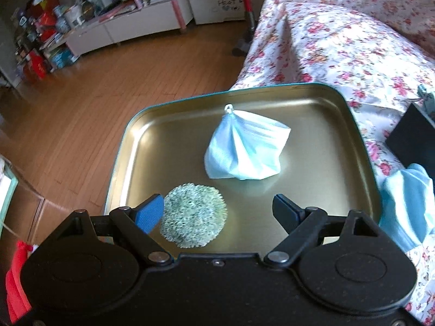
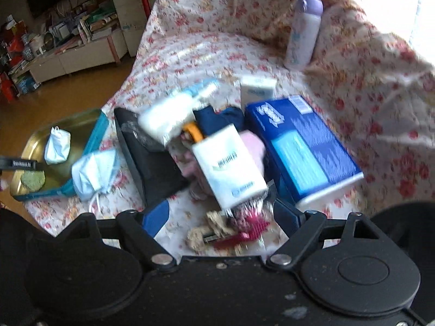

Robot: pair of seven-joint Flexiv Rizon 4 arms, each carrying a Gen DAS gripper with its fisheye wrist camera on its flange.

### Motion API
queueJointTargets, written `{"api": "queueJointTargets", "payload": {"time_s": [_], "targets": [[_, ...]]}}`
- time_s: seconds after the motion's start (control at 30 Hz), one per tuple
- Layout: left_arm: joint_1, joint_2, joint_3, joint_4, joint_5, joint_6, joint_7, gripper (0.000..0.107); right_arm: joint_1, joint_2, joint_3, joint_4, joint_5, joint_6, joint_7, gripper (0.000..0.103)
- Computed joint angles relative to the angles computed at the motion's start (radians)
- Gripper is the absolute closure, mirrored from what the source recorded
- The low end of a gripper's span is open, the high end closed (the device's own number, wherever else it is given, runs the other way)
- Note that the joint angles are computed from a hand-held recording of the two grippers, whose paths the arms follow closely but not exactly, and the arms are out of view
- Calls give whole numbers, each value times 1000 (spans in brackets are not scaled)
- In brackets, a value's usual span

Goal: Organize soft objects
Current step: 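Move the left gripper back to the pile toward a light-blue mask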

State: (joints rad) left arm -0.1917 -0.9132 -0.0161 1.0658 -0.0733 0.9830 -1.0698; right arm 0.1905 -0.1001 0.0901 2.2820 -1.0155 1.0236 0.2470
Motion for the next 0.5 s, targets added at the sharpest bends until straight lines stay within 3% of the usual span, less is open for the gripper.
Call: {"api": "queueJointTargets", "payload": {"time_s": [0.3,0.5], "targets": [[22,67,-69,137,-47,70,93,22,6,-46,-8,-7,47,3,-40,21],[36,143,-123,278,-116,130,131,22,-13,-76,-32,-1,149,124,-97,22]]}}
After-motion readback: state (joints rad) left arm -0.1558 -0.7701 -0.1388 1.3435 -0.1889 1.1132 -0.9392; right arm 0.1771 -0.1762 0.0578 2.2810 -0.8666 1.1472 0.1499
